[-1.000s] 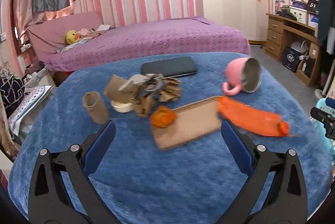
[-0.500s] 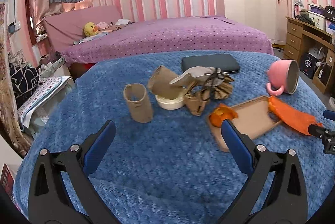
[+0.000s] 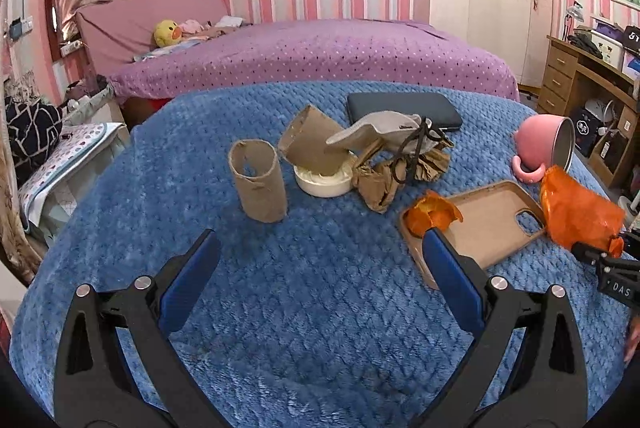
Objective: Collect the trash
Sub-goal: 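Reach the right tool to the orange bag and grasp it, then lift the orange bag with the right tool while the left tool grasps the orange peel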
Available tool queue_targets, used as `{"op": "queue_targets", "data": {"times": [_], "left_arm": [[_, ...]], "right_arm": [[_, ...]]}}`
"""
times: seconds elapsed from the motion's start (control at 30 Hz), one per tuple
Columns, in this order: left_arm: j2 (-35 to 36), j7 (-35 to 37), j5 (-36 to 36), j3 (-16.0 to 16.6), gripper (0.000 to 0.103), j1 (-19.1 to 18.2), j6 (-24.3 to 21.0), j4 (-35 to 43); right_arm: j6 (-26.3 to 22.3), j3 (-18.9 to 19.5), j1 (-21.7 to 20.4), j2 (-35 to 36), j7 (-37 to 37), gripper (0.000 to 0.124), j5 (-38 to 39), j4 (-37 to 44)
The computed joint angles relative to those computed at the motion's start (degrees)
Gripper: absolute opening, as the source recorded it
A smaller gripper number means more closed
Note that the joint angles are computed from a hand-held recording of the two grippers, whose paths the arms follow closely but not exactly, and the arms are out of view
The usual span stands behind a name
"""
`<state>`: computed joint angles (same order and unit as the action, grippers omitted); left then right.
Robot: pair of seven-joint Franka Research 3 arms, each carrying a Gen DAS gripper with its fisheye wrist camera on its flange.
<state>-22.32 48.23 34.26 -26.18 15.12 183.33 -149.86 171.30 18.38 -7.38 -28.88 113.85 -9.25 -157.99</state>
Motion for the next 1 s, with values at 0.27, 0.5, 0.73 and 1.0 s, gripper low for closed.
{"op": "queue_targets", "data": {"times": [0.27, 0.5, 0.73, 1.0], "left_arm": [[1.1, -1.5, 0.3, 0.7, 0.097, -2.4, -1.7, 0.8], [1.7, -3.0, 2.7, -1.9, 0.097, -1.3, -0.3, 1.5], [5.6, -4.7, 4.1, -3.0, 0.093, -2.2, -2.1, 5.1], [13.0, 4.7, -3.8, 11.4, 0.065, -19.9, -5.9, 9.3]], "right_arm": [[5.5, -4.0, 2.5, -3.3, -4.9, 0.012, 5.3, -3.6], [8.4, -6.3, 3.0, -7.9, -11.1, 0.012, 9.6, -7.2], [8.1, -11.7, 6.7, -8.9, -17.3, 0.012, 15.3, -8.5], [8.0, -13.0, 8.3, -7.5, -21.2, 0.012, 19.6, -8.0]]}}
